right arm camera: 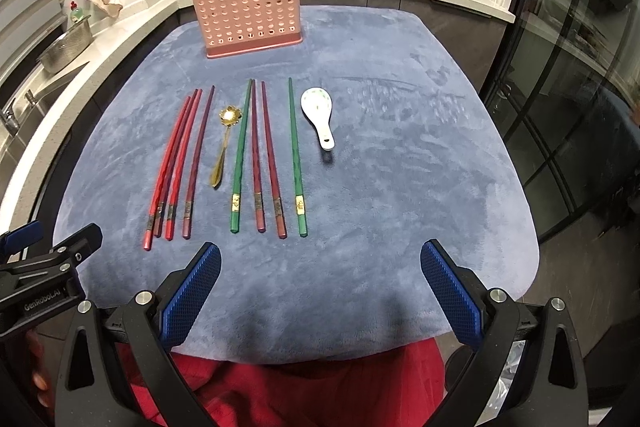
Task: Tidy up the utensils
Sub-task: 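Grasp a red chopstick with the left tool while the right tool grasps the white spoon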
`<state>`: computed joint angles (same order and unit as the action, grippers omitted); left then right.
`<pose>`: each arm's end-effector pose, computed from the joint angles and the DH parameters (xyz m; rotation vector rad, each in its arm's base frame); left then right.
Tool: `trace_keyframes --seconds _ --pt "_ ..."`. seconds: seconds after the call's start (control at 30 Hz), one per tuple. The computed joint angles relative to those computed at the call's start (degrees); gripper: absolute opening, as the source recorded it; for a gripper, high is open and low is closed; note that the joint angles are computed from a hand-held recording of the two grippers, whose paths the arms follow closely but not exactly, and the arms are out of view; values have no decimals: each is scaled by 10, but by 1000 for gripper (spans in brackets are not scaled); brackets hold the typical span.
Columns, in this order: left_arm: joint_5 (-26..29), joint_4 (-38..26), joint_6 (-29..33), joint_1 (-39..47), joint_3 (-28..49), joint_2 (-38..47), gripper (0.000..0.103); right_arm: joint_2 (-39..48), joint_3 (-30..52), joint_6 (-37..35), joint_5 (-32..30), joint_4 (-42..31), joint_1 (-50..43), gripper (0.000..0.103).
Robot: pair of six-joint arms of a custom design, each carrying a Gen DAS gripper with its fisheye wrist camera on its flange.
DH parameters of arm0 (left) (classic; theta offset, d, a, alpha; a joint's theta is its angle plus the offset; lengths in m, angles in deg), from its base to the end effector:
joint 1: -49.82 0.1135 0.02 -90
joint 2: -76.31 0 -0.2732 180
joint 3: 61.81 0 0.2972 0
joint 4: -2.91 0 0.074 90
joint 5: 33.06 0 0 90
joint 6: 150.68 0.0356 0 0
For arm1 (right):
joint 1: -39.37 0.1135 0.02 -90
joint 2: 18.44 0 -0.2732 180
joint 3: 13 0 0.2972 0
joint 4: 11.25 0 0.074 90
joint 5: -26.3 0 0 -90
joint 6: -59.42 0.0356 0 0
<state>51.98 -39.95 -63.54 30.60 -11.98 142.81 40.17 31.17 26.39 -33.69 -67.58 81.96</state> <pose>0.2383 -0.0798 0.1844 0.3400 2.5814 -0.0251 0.1593 0.1223 0.1736 0.4305 2.4948 -0.1106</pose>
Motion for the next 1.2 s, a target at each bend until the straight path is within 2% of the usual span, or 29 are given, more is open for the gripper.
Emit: trace_keyframes --seconds 0.4,0.47,0.6,0.7,0.9,1.0,1.07,1.13,1.2 --pt "33 71 -5 44 48 171 94 50 -7 -81 -45 91 -97 96" --pt "35 78 -5 45 55 192 91 65 -2 -98 -53 107 -116 96" --pt "40 86 -1 44 71 232 78 92 8 -122 -62 132 -141 96" --pt "53 91 1 44 78 253 76 109 17 -140 -72 148 -160 96" --pt "44 109 7 37 77 265 68 142 35 -165 -83 170 -182 96" --pt "44 118 7 38 79 269 59 156 41 -177 -87 182 -192 96" --pt "44 119 4 36 84 270 47 165 45 -186 -91 191 -201 96" --pt "42 115 -1 34 92 275 27 171 48 -196 -96 201 -211 95" --pt "44 109 -4 36 99 278 19 179 52 -209 -99 214 -222 91"
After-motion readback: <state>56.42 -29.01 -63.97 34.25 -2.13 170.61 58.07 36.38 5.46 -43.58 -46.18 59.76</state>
